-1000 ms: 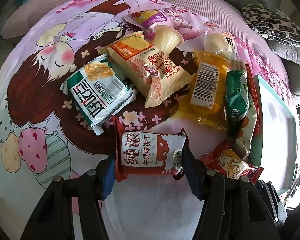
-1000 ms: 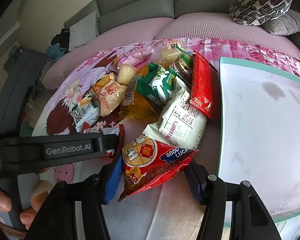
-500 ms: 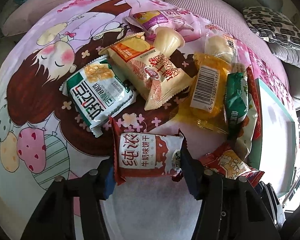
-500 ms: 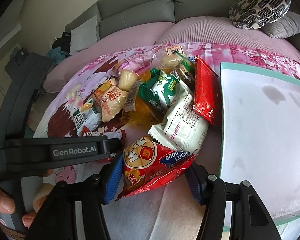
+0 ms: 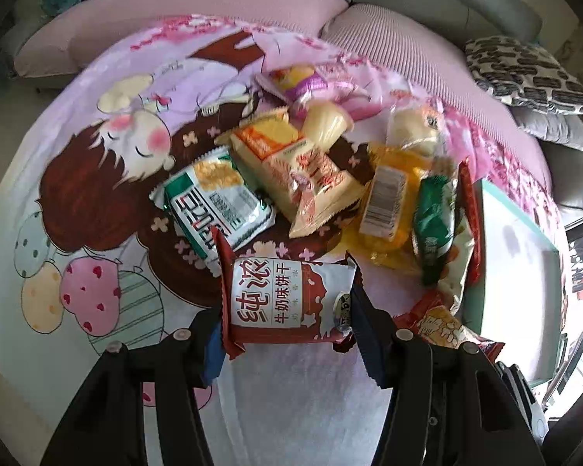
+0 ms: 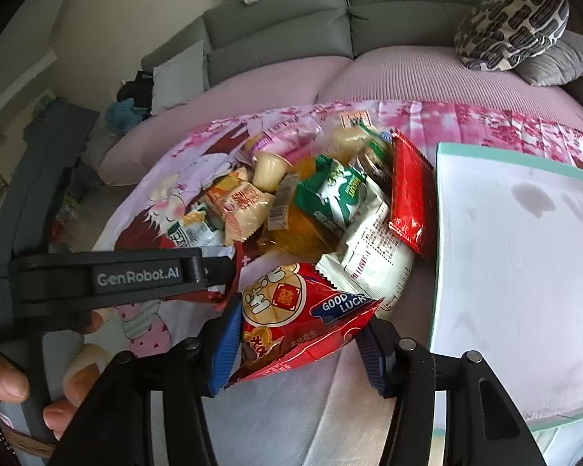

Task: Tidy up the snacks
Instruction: 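Lift and carry both held snacks over the teal-rimmed tray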

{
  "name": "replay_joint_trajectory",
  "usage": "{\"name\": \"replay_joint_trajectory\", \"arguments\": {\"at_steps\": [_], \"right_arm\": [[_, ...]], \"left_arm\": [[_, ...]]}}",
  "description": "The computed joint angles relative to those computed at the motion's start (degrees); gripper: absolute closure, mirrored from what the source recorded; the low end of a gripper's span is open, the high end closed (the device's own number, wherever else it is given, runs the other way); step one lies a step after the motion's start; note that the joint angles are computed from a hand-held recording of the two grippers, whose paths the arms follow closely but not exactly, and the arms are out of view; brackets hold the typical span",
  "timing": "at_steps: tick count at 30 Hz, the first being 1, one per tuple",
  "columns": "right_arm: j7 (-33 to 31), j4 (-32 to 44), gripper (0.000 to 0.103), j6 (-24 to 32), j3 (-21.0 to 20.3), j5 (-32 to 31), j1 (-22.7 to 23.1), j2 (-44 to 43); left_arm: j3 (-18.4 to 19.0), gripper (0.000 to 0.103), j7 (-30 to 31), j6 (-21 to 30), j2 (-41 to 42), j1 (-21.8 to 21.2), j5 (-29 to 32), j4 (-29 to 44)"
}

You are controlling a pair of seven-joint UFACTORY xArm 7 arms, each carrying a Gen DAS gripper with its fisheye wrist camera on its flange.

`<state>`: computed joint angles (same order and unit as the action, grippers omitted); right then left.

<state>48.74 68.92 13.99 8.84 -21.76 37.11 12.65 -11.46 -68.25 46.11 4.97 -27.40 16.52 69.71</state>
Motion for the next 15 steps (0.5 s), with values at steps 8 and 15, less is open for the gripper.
{"name": "replay_joint_trajectory", "arguments": {"at_steps": [8, 15], "right_arm": [[7.1, -2.8, 0.046, -4.5, -2.4, -6.9, 1.3, -3.5], [18.8, -4.7, 0.046, -6.2, -3.3, -16.8, 0.1, -6.5]], "left_arm": [[-0.8, 0.044, -4.2, 1.0, -3.3, -0.1, 3.2, -1.2], [-1.4, 0.044, -8.8, 1.6, -3.9, 0.0, 7.4, -1.2]]}}
